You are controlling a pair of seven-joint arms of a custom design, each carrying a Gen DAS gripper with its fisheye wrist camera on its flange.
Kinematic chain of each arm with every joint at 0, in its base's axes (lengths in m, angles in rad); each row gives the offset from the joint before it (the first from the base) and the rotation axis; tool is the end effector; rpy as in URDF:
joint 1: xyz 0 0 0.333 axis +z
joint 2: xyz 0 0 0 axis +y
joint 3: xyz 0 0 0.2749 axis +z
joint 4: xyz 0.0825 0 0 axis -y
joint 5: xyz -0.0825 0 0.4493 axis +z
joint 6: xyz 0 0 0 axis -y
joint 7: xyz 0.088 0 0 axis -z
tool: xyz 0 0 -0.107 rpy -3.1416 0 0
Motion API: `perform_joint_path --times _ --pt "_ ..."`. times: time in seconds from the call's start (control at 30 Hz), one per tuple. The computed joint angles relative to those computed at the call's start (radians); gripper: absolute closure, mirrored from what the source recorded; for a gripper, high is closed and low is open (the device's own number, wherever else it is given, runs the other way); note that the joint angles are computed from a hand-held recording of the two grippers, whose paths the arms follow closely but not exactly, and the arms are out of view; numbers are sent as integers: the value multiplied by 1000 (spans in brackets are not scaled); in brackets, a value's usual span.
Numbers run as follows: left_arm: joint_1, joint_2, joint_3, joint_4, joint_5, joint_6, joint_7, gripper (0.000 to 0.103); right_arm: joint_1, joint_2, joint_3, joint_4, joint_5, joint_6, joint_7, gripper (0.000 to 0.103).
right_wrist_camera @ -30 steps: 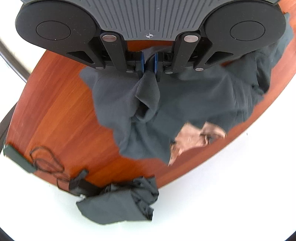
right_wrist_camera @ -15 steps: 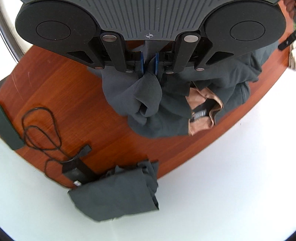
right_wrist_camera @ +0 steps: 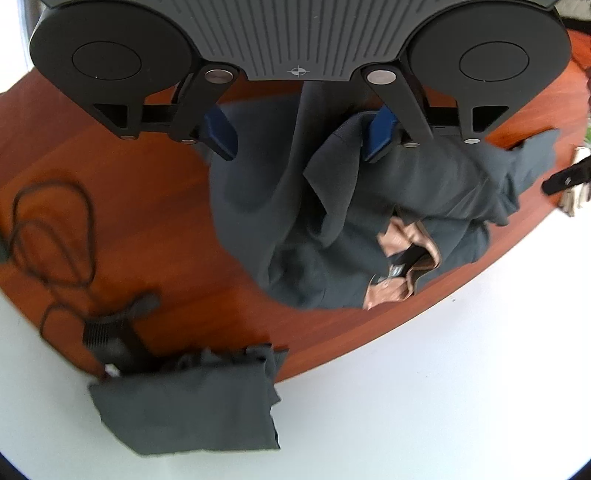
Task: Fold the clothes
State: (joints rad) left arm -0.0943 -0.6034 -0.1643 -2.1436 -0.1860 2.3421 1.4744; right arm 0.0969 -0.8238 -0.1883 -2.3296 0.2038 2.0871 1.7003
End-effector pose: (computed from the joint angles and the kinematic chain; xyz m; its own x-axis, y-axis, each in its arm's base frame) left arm 0.4775 -0.1486 0.6865 -0.1633 -0.9734 0.1609 -0.7152 0.0044 -0.6989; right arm 0.4311 -0.0471 0.6463 -0.1264 -0.9086 -0.3981 -0.8259 0.3187 -0.4652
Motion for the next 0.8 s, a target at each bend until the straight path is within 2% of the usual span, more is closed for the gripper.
perform_joint_path --times 0.23,0.37,0.47,0.67,0.73,0.8 --pt "-14 18 3 27 6 -9 44 27 8 -104 20 -122 29 30 53 26" --pt "-22 12 12 28 -2 -8 95 27 30 -177 7 -188 66 70 88 25" --pt "-25 5 18 25 -10 -11 124 26 48 -213 1 -214 69 66 86 17" --pt "-24 0 26 22 -30 -20 168 26 61 -252 8 -262 57 55 87 17" --pt "-22 -2 27 20 -34 -24 175 26 59 -258 25 -276 31 62 80 18" --pt "-21 -1 28 20 -39 -30 181 26 59 -255 40 -285 0 64 70 28"
